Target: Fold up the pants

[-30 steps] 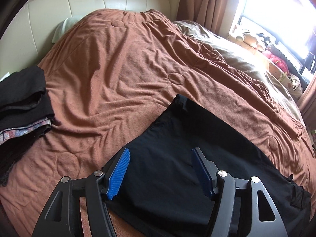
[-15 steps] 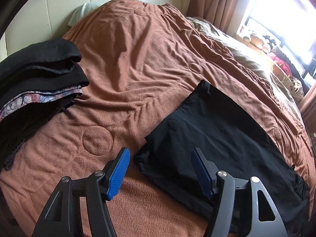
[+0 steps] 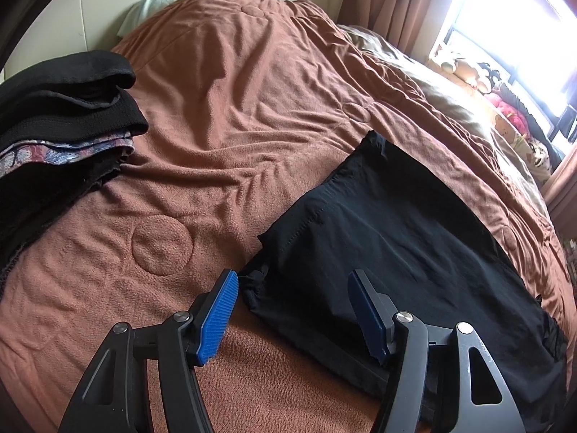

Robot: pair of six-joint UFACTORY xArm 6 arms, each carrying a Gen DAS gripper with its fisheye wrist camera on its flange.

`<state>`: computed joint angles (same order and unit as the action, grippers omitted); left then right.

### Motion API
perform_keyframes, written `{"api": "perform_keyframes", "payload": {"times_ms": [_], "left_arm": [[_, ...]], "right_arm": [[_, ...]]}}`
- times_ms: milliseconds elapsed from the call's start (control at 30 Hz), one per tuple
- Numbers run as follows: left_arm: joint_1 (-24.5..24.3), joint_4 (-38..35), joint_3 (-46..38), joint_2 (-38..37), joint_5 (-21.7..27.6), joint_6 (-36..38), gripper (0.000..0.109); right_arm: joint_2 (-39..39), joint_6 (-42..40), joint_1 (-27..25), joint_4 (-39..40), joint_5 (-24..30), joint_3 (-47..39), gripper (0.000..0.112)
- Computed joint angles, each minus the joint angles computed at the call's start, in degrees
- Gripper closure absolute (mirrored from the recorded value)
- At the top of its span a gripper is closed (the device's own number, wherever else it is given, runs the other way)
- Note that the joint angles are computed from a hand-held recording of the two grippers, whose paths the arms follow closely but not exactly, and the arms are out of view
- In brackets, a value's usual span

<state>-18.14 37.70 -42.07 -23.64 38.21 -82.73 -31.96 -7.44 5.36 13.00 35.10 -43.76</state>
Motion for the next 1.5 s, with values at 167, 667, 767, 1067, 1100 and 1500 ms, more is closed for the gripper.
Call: {"api": "perform_keyframes", "payload": {"times_ms": [167, 667, 767, 1067, 1100, 1500], "left_arm": [[1.15, -0.64, 1.44, -0.60, -1.86, -0.05, 0.050], [2.81, -2.51, 0.73, 1.95, -4.04, -2.49, 0.051], [3.17, -2.92, 2.42, 0.39, -6.57, -4.38, 0.054], [2.24, -6.48, 0.92, 1.92, -5.98, -3.45, 0.055], [1.91, -7.09, 0.85, 1.84, -5.42, -3.72, 0.055], [0.69, -12.61, 0.47, 2.92, -8.97, -2.58, 0.055]], "right_arm": [[0.21, 5.10, 2.48, -8.43, 0.17, 1.18, 0.040], [7.57, 20.18, 4.10, -17.43, -3.59, -2.20, 0.040], [6.72, 23.10, 4.16, -19.11, -5.01, -1.12, 0.040], [10.59, 26.56, 6.15, -23.29, -3.40, -3.26, 0.040], [11.24, 26.84, 6.34, -23.41, -3.32, -3.72, 0.040], [13.01, 26.88, 6.27, -23.08, -5.18, -3.81, 0.040]]}}
